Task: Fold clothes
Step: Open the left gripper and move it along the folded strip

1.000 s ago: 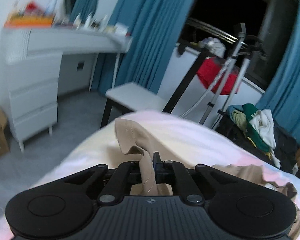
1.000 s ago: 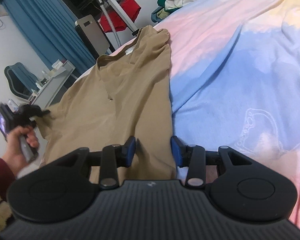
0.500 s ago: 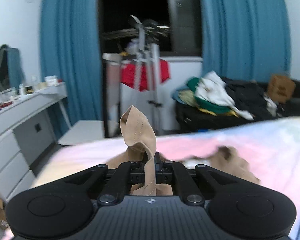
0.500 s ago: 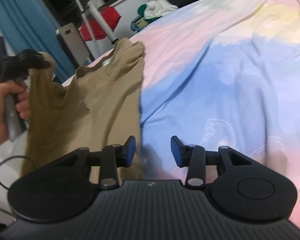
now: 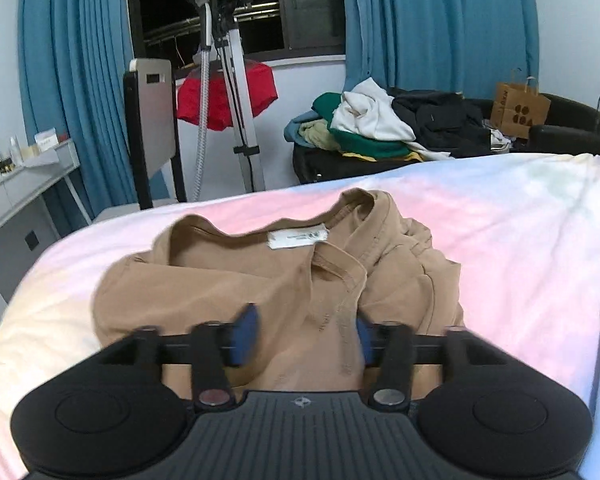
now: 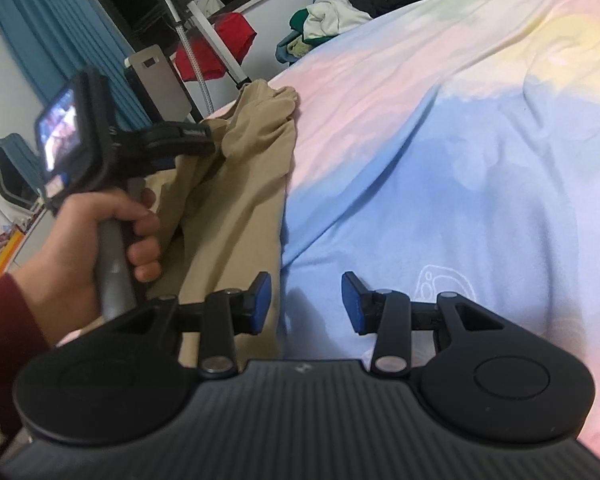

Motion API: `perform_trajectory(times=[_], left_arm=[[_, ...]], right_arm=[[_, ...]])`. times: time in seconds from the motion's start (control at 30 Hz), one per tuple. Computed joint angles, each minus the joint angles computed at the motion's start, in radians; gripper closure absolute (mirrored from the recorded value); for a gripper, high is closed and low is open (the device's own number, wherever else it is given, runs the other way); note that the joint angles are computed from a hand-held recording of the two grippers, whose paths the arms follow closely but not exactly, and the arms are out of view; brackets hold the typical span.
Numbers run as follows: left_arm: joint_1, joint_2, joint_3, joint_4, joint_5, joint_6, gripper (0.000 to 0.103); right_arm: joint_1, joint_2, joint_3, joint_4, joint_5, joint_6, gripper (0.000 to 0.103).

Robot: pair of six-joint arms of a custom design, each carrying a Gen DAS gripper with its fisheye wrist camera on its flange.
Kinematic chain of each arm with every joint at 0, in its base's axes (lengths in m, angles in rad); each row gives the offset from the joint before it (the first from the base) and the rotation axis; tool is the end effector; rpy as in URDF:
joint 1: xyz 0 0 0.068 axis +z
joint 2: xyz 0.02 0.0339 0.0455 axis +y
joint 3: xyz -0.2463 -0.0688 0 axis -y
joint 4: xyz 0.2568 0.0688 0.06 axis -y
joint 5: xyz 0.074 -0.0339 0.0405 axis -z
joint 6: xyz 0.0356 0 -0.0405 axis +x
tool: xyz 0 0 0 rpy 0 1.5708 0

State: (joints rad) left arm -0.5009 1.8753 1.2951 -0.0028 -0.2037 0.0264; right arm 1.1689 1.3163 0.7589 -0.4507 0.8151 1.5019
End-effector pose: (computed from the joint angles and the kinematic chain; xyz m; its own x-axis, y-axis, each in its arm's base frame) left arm 0.3827 -0.2013 0.1979 -0.4742 0.2891 -0.8316 0.3348 0.9328 0.1334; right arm 0.1256 0.2293 0.1837 -0.5009 0.5705 -0.6508 0.2971 0.8196 0.4898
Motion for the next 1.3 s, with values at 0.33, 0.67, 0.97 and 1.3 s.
perform_trajectory(times=[0.33,0.67,0.97,1.3], left_arm=[[0.381,-0.686,-0.372,-0.430,0.489,0.137,0.027],[1.214,-0.589,-0.156,-1.334,0.838,1.070,0.027],[1.296,-0.485,-0.062,-1.475,0.630,1.360,0.036],[1.219,-0.438,-0.115,-1.435,0.373,1.365,0.084]], right_arm=[[0.051,-0.013,-0.005,0.049,0.063,-0.049,0.060],[0.188,0.001,0.088,-0.088,0.128,0.028,0.060],[0.438,0.149,0.372,-0.519,0.210,0.337,0.060],[0.500,0.251,0.468,-0.686,0.158,0.496,0.060]])
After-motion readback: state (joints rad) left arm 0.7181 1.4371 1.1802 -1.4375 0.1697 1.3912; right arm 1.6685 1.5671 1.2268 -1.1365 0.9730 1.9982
